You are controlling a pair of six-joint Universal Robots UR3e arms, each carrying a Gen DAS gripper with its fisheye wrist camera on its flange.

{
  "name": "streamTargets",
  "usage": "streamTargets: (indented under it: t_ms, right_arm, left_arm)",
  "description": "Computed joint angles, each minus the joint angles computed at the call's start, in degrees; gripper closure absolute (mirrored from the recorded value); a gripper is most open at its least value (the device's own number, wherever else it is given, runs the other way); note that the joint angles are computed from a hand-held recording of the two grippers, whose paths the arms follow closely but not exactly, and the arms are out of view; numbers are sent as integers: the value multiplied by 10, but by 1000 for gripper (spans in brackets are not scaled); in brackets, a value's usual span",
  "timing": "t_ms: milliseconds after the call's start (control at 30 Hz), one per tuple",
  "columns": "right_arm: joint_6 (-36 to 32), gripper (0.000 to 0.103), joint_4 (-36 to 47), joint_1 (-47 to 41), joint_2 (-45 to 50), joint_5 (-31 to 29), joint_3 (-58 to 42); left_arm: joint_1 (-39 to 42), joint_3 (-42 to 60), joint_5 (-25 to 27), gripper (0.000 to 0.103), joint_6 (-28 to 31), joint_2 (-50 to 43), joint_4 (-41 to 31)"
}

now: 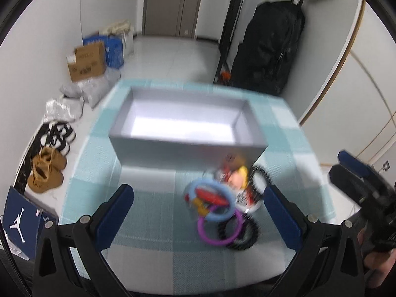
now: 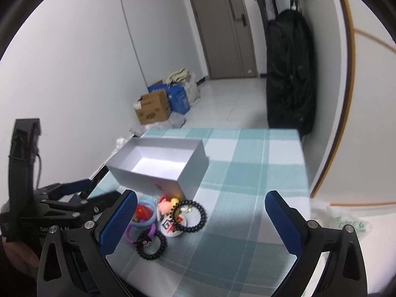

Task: Organize jewelry
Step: 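Lower the left gripper onto the blue ring teether and close it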

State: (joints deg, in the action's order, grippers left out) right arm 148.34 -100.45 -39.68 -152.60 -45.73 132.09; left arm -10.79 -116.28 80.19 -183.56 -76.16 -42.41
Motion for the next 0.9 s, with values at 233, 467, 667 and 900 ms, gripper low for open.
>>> streamTargets:
  t_ms: [233, 467, 667, 900]
  right_arm:
    - [48, 0, -84, 52, 83, -17, 9]
    - [70, 0, -119, 64, 142, -15, 4]
    - [60, 0, -84, 43, 142, 1, -4]
    - [55, 0, -60, 30, 143, 8, -12]
  left_arm:
    - [20, 23, -47, 18, 37, -28, -68]
    - [1, 49, -44, 18, 76, -56, -81]
    - [-10, 59, -28, 43, 98, -74, -90]
    - [-25, 65, -8, 53, 117, -68, -91]
